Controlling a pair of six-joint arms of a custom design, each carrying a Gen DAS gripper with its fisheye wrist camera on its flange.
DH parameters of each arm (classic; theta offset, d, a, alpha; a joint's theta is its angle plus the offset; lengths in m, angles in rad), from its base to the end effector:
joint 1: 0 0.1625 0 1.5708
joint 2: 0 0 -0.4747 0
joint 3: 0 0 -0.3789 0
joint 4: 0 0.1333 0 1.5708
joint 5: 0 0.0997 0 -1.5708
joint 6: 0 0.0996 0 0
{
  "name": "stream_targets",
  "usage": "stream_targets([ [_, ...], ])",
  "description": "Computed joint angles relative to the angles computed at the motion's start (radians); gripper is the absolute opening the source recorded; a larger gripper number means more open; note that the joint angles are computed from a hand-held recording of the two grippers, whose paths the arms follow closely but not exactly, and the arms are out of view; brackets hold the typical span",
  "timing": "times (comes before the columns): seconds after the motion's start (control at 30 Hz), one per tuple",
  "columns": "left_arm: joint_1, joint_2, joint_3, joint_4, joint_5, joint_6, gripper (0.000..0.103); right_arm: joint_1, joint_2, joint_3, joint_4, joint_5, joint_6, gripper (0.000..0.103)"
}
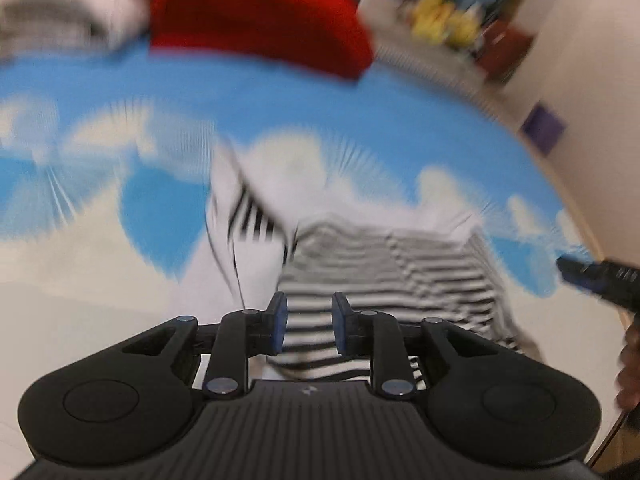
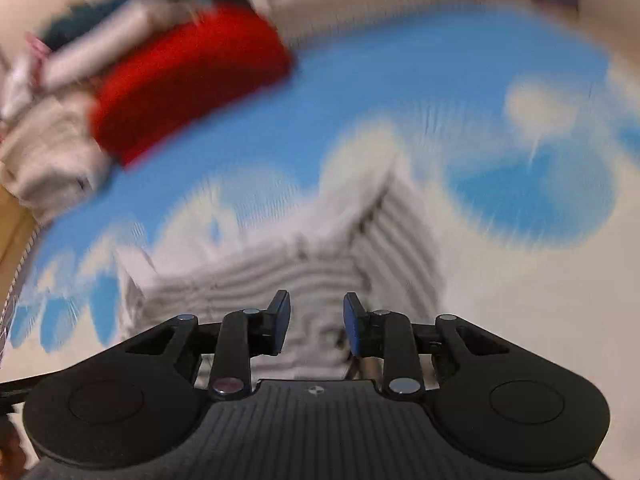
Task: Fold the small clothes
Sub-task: 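Move both grippers to the striped hem and grasp it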
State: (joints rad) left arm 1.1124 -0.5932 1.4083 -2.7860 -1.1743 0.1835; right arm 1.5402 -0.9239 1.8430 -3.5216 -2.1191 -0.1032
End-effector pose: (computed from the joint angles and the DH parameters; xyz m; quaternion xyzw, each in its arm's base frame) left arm -0.1916 -0.7764 0.1063 0.2660 0.9241 -0.2194 0.1645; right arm 0.0618 -0.6422 0.2820 -0.1031 -0.8417 0.4580 0.2667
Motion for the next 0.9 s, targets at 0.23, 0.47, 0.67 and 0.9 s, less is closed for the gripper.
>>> stream_targets([
  [0.23, -0.044, -0.279, 0.389, -0.271, -0.027, 0.061, 0.032, 0.088, -0.166, 0.323, -0.482, 0.017, -0.186, 0.048],
  [0.47, -0.012, -0.456, 0.666, -0.356, 0.018, -0.019, 0.032, 0.060, -0.139, 0.575, -0.691, -0.054, -0.150, 0.047],
  [0.67, 0.017, -0.474, 0.669, -0.219, 0.025, -0.212, 0.032, 0.043, -0.118, 0.656, -0.630, -0.105, -0.005, 0.046],
  [0.9, 0.058, -0.432, 0.593, -0.073, 0.029, -0.316, 0.054, 0.002, -0.131, 0.649, -0.473, -0.096, 0.114, 0.048],
])
